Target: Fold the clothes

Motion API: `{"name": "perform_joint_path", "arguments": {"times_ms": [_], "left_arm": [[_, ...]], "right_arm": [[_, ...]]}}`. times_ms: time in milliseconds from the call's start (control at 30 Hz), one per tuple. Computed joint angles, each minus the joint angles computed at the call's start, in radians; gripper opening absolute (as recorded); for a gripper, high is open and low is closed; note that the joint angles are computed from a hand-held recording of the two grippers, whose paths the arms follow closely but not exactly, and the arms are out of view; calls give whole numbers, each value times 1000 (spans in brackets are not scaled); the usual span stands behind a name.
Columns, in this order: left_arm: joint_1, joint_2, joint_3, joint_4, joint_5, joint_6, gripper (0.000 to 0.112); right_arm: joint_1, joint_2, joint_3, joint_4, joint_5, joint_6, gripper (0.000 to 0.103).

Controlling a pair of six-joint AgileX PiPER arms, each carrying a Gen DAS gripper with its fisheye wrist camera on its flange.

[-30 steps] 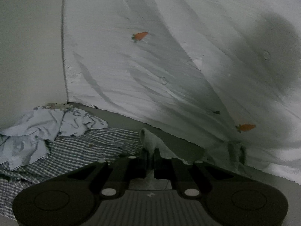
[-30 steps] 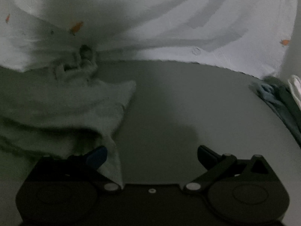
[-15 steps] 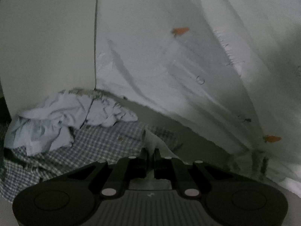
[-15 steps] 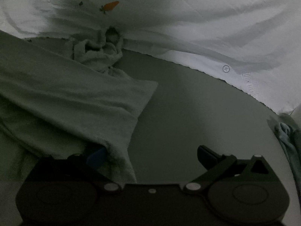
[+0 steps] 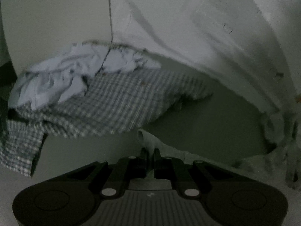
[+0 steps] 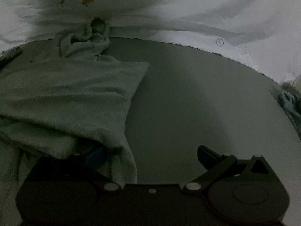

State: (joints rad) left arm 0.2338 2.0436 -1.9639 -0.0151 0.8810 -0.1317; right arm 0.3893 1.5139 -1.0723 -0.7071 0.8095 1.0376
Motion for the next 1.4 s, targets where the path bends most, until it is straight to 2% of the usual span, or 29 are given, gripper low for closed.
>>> {"name": "perform_joint_path", "arguments": {"times_ms": [233, 333, 433, 567, 733, 1000, 1267, 1333, 1400], "left_arm": [[18, 34, 35, -12, 52, -41, 8], [8, 5, 104, 9, -5, -41, 8], [10, 3, 109, 4, -9, -43, 8], [18, 0, 102, -41, 16, -58, 8], [-5, -33, 133, -87, 9, -23, 8], [-43, -102, 179, -266, 41, 88, 8], [-71, -120, 179, -511, 143, 235, 8], [-84, -111, 178, -537, 171, 269, 12], [-102, -120, 200, -532, 167, 287, 12]], "right_arm": [[-11, -11, 18, 21, -22, 38, 103], [-13, -17, 28, 21, -31, 56, 103], [-16, -25, 41, 23, -42, 84, 103], [-20, -23, 35, 39, -40, 84, 103], [-24, -23, 35, 44, -44, 80, 103], [-32, -21, 25, 68, -39, 53, 103], [-87, -48, -16, 259, 0, -136, 103], [-109, -85, -1, 319, -21, -152, 103], [-147, -129, 27, 409, -68, -158, 103]]}}
